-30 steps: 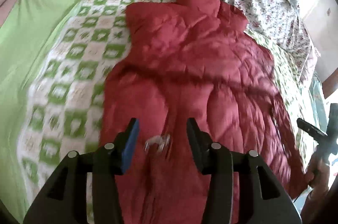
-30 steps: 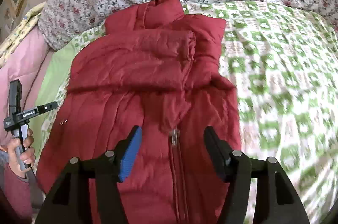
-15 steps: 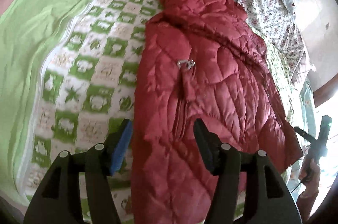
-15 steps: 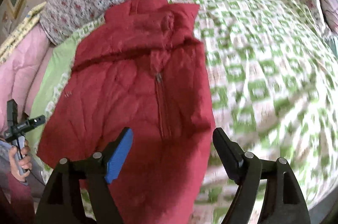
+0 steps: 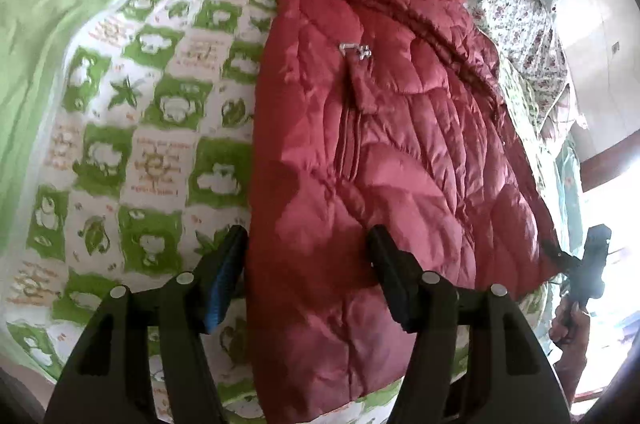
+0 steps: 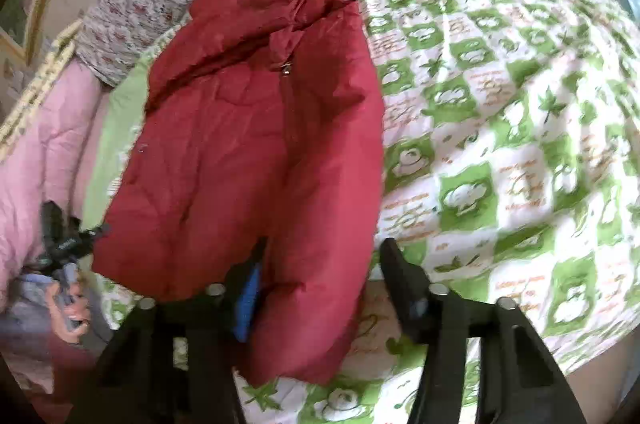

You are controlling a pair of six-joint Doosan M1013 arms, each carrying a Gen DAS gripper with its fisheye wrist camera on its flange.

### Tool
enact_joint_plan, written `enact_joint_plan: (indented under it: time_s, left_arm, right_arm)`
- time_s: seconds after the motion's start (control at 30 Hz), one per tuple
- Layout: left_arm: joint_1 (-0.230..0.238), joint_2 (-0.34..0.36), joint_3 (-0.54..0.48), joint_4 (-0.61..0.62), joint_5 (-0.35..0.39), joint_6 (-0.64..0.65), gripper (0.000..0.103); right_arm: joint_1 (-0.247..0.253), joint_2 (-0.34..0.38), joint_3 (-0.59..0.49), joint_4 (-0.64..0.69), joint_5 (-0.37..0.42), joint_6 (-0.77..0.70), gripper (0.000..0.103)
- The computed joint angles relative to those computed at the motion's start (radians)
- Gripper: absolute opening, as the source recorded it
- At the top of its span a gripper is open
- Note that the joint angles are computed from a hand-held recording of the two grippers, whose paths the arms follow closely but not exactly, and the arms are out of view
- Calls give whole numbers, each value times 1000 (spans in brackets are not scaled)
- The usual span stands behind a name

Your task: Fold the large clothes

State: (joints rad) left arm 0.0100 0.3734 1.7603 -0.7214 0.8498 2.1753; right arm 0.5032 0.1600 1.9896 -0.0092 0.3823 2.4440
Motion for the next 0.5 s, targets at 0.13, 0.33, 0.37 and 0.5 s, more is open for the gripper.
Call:
enact_joint_plan:
  time_s: [0.13, 0.33, 0.37, 0.5]
  left_arm:
    - [13, 9, 5, -67, 52, 46, 62]
    - [-10, -4, 26, -53, 31, 89, 62]
    - [-12, -8, 31, -49, 24, 100, 62]
    - [-10, -10, 39, -80, 19, 150, 57]
  right_arm:
    - [9, 7, -7, -1, -12, -3, 50]
    - [-2, 12, 9, 136, -72, -120, 52]
    - [-4, 9, 18, 158, -90, -140, 52]
    - [-14, 1, 53, 344, -158, -296, 49]
